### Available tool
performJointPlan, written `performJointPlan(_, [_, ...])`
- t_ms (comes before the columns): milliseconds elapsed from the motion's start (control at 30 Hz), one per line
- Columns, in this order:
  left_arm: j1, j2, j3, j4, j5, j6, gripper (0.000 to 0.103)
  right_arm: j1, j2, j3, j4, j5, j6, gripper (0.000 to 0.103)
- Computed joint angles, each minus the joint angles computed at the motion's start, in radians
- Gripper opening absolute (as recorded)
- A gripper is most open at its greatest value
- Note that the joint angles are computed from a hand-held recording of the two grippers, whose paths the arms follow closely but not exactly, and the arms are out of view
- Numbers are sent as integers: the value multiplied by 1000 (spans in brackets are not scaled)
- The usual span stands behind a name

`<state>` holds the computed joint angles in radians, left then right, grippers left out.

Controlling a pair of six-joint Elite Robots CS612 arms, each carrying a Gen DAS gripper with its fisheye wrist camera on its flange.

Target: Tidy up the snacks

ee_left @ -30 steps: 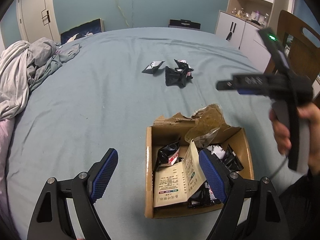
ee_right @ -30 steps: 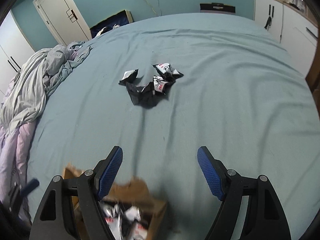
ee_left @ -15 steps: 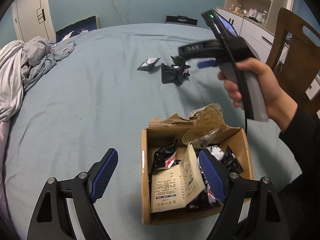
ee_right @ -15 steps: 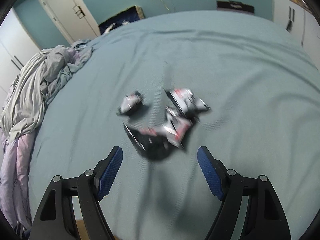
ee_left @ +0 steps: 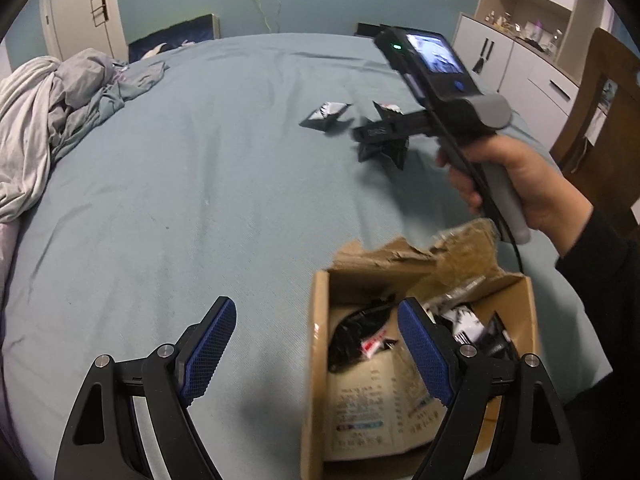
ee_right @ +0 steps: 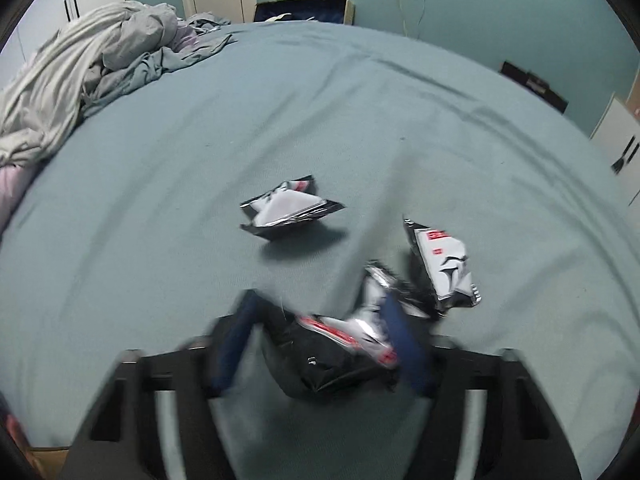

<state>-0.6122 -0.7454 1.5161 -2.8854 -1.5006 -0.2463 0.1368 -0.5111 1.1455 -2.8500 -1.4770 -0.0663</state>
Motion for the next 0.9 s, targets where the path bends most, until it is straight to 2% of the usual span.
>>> performJointPlan(33, [3,2,-4,-3,-3,-5,84,-2,-2,3,0,-2,4,36])
performJointPlan(67, [5,3,-5,-7,-5,-10,84,-7,-8,6,11,20,13,22])
performJointPlan(100, [6,3,-8,-9,-3,-17,84,-10,-14,14,12,33,21,16])
performJointPlan(200, [12,3,-19,-8,8,-30,84,-26,-46,51,18,105,55,8])
performJointPlan(333, [22,16,-76,26,4,-43,84,-68,-108,148,-32,241,204,0])
performJointPlan(367, [24,22,-95,37,3,-47,84,-82,-124,184,-69,288,266,0])
performJointPlan(433, [27,46,-158,73,5,-51,84,-102,-153,244,-122,330,356,0])
performJointPlan(533, [26,92,-264,149,17,-16,84,-120,-210,338,-161,322,438,0])
performJointPlan(633, [14,166,-414,274,59,36,84,-136,-273,449,-245,338,499,0])
performJointPlan(733, [8,237,-551,383,78,71,84,-138,-324,542,-310,291,542,0])
performJointPlan(833, [7,312,-687,468,86,61,85,-150,-334,581,-331,322,625,0])
performJointPlan(900, [8,375,-796,536,92,41,85,-163,-323,569,-279,361,710,2])
